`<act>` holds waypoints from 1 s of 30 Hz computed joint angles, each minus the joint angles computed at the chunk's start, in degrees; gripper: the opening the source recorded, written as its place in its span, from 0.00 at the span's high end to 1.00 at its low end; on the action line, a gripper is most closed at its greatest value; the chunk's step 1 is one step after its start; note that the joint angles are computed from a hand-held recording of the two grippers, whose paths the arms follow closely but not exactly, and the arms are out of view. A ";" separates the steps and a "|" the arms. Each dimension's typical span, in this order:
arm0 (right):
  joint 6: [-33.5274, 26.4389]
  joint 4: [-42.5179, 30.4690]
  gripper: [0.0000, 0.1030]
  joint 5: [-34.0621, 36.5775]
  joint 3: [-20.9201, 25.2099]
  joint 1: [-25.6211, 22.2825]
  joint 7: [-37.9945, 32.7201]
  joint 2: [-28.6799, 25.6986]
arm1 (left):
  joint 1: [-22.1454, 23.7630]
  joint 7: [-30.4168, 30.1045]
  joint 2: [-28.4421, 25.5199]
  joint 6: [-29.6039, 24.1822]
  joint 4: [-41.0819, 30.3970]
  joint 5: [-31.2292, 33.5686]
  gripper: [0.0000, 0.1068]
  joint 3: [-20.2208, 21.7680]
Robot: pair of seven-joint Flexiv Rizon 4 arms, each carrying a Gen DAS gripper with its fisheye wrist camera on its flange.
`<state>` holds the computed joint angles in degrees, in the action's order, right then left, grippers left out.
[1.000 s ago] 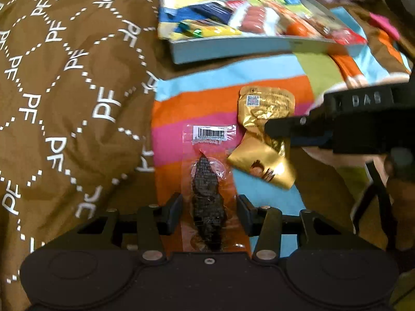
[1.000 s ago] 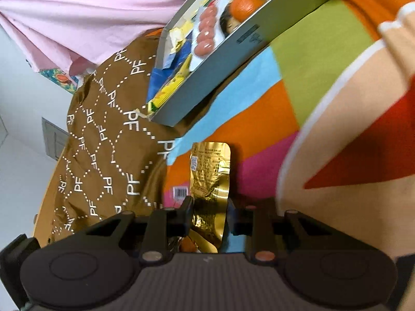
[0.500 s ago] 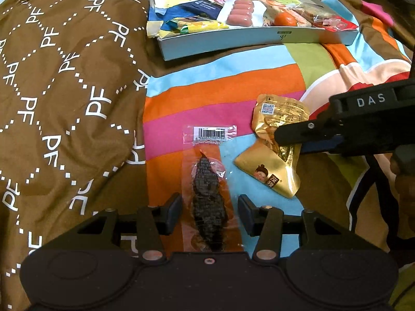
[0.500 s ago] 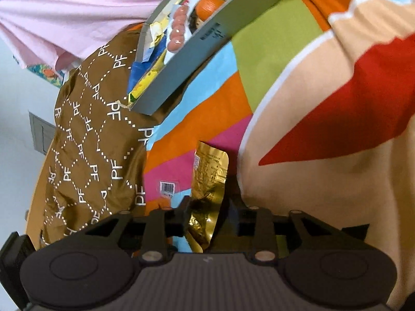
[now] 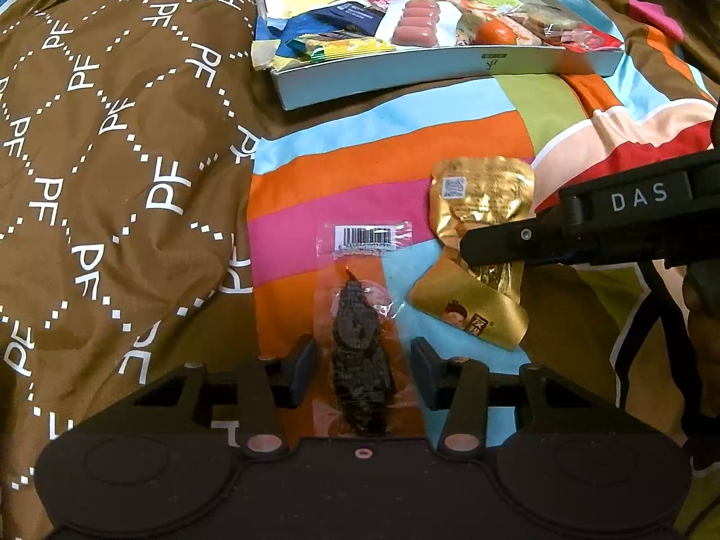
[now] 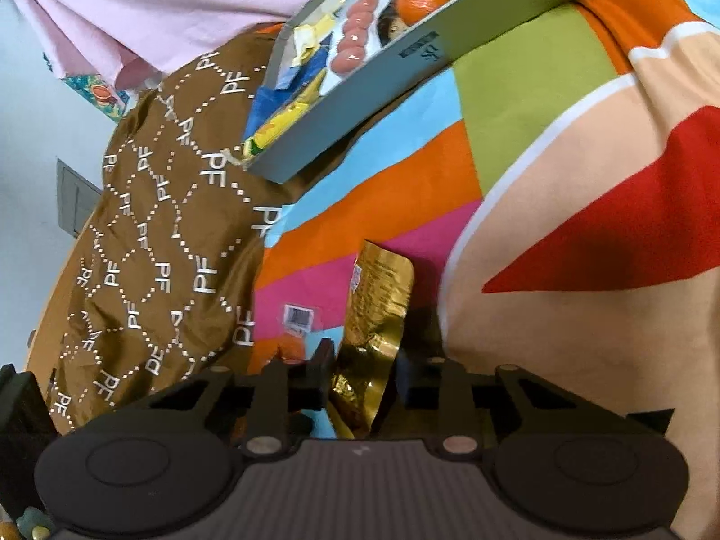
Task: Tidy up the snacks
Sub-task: 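Carry the dried-fish pack with left tool while right tool carries the gold pack to the tray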
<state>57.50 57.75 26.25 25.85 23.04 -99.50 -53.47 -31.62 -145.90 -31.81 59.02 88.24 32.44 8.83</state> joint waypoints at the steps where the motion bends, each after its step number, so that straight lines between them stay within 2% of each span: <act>1: 0.49 0.39 0.76 -0.03 0.03 0.00 -0.55 0.26 | -0.10 -0.09 0.01 -0.45 -0.15 -0.07 0.56 0.02; 6: 3.33 2.00 0.85 0.23 1.33 -0.68 -4.46 1.35 | -1.28 -4.62 0.33 -1.50 -0.67 0.83 0.56 0.90; 11: 5.98 2.91 0.85 -0.65 0.98 -0.24 -5.66 1.92 | -2.99 -9.81 0.92 -5.16 -2.59 3.98 0.56 1.83; 19: 10.43 2.76 0.87 1.23 4.02 -1.88 -8.68 1.69 | -4.57 -19.08 1.83 -10.80 -7.00 12.12 0.56 2.04; 25: 16.85 1.14 0.87 3.37 7.35 -3.12 -12.36 0.54 | -3.59 -21.06 1.22 -14.43 -12.28 15.85 0.56 1.11; 30: 20.16 -5.56 0.87 5.20 11.70 -3.55 -16.50 -2.81 | -1.71 -19.83 -0.31 -15.78 -17.08 15.82 0.56 0.71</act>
<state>77.66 52.19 31.45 37.56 19.48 -115.99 -56.27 -33.33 -165.73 -32.12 43.24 71.15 48.26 9.54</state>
